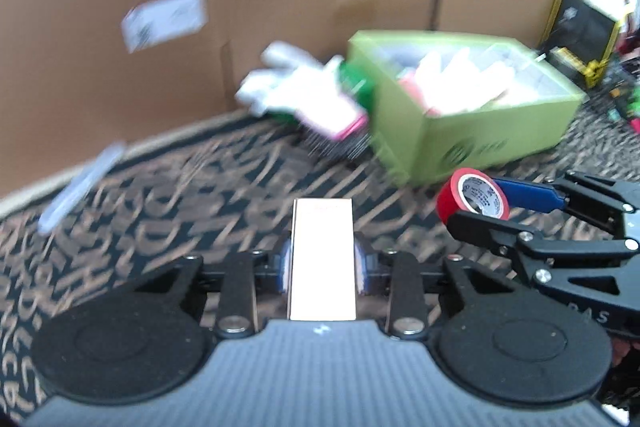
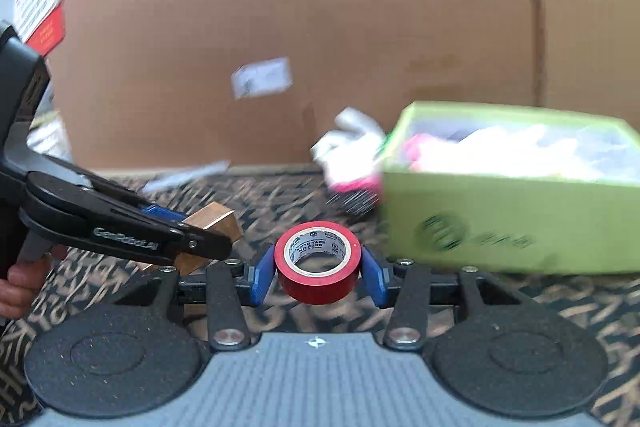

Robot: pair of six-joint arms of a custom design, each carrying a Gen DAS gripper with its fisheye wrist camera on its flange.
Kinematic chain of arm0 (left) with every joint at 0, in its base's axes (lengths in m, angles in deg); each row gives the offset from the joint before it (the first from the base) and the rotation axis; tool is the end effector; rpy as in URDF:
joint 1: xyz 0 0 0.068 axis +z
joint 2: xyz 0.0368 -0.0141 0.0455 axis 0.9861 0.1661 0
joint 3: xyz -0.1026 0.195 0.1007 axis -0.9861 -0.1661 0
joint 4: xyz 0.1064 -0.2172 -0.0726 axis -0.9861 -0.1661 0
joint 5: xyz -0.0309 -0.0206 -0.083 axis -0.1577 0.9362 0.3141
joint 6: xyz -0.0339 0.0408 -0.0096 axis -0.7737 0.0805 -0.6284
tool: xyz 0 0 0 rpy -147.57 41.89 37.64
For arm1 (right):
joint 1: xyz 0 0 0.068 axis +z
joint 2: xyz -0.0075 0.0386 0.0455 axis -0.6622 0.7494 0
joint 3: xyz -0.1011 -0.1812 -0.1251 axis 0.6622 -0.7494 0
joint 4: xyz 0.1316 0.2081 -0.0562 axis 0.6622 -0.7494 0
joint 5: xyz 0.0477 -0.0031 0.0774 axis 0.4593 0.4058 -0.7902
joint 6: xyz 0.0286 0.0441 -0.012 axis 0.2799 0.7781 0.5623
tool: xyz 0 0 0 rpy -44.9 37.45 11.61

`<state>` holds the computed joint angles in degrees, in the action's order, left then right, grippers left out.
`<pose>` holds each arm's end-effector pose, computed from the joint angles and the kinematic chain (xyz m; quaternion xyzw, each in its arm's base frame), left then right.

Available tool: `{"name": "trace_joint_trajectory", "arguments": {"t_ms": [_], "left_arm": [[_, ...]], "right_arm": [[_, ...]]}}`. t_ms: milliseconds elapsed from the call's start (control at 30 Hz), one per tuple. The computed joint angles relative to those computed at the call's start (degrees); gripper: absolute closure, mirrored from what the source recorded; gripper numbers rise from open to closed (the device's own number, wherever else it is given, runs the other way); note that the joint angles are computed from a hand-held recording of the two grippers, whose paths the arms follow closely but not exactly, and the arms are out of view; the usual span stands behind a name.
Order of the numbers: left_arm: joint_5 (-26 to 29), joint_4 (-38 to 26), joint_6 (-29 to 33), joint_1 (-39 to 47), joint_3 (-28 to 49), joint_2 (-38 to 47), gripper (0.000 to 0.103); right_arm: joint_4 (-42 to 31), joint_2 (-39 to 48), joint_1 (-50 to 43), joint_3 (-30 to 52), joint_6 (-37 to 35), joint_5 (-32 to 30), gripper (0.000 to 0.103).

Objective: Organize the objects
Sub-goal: 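Carry copper box and red tape into the lime-green box and release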

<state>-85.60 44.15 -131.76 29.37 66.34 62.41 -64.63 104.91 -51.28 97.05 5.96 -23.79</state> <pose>0.2049 -0.2194 0.2002 -0.0636 0.9178 0.0111 0.3918 0.2574 -0.0181 0.1909 -0.2541 0.7929 0.2354 0.5013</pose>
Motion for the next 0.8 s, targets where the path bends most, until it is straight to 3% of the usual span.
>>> {"name": "trace_joint_trajectory", "arguments": {"t_ms": [167, 367, 633, 800], "left_arm": [[0.72, 4.99, 9.14, 0.92, 11.4, 6.72, 0.073], [3.17, 7.38, 16.86, 3.18, 28.67, 19.22, 0.073], [7.4, 4.6, 20.9, 9.06, 49.47, 36.6, 0.073], [9.25, 2.14, 20.05, 11.77, 56.29, 43.35, 0.073]], "right_arm": [[7.2, 2.12, -6.02, 3.34, 3.61, 0.82, 0.052], [14.77, 10.08, -9.03, 10.08, 7.13, 6.79, 0.052], [14.35, 25.48, -8.97, 24.27, 10.05, 15.07, 0.052], [13.01, 31.6, -9.33, 29.36, 9.38, 16.15, 0.052]]}}
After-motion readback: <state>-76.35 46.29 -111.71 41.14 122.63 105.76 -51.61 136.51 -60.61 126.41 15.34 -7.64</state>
